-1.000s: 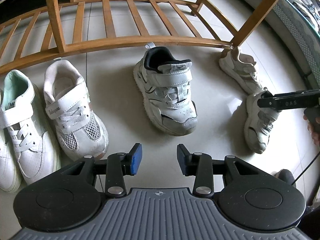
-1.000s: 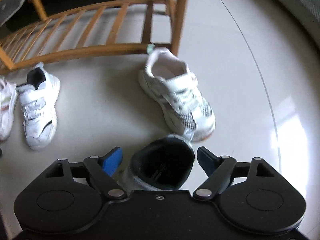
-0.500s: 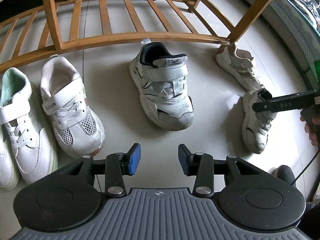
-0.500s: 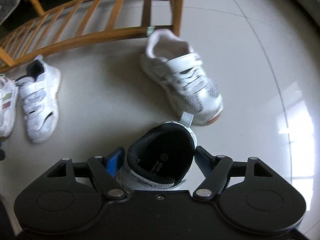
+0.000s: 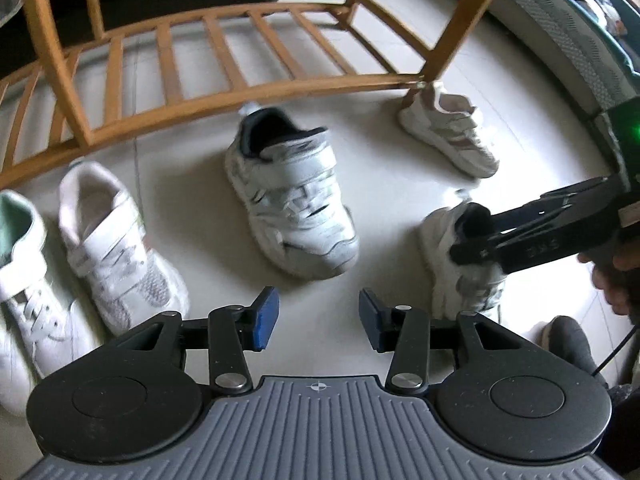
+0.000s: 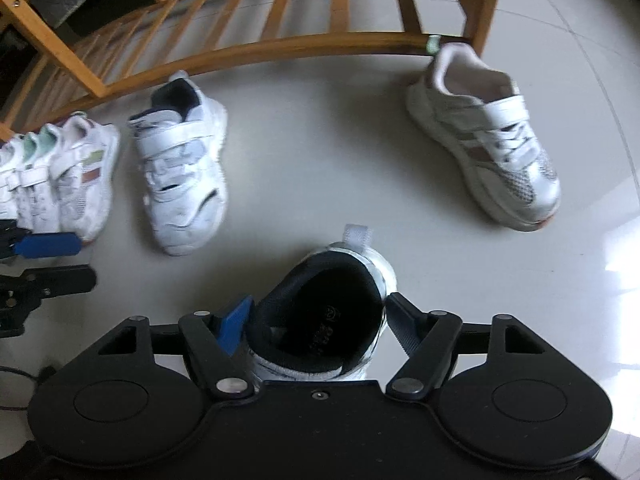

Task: Organize scattered shoes
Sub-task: 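Lift the black-lined sneaker by its heel and carry it toward the left gripper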

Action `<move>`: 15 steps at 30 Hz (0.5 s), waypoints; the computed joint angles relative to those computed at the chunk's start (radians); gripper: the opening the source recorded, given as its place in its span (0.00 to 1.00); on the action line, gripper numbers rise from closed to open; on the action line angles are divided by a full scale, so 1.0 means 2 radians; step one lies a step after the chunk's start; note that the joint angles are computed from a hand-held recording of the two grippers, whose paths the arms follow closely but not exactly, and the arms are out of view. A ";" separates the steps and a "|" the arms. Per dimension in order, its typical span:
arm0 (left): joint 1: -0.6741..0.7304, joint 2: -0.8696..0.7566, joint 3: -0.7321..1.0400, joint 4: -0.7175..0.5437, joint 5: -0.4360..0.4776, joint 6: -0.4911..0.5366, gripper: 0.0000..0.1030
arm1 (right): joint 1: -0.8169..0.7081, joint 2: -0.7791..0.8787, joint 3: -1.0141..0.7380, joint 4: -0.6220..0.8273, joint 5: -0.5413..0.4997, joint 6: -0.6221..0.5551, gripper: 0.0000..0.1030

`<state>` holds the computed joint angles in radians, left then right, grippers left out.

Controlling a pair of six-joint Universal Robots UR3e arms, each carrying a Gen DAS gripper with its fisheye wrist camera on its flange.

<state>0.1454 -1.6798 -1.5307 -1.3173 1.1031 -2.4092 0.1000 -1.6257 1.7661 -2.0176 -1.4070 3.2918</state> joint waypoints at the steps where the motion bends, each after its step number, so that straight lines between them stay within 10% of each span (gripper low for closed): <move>1: -0.004 0.003 -0.002 -0.006 -0.001 0.008 0.45 | 0.002 -0.002 -0.002 0.000 -0.003 -0.005 0.73; 15: -0.065 0.021 -0.032 -0.077 -0.013 0.073 0.45 | -0.024 -0.018 -0.011 -0.018 -0.031 -0.082 0.73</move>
<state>0.0154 -1.6381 -1.5944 -1.4712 1.0780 -2.2622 0.0517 -1.6617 1.7434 -2.0526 -1.4698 3.1279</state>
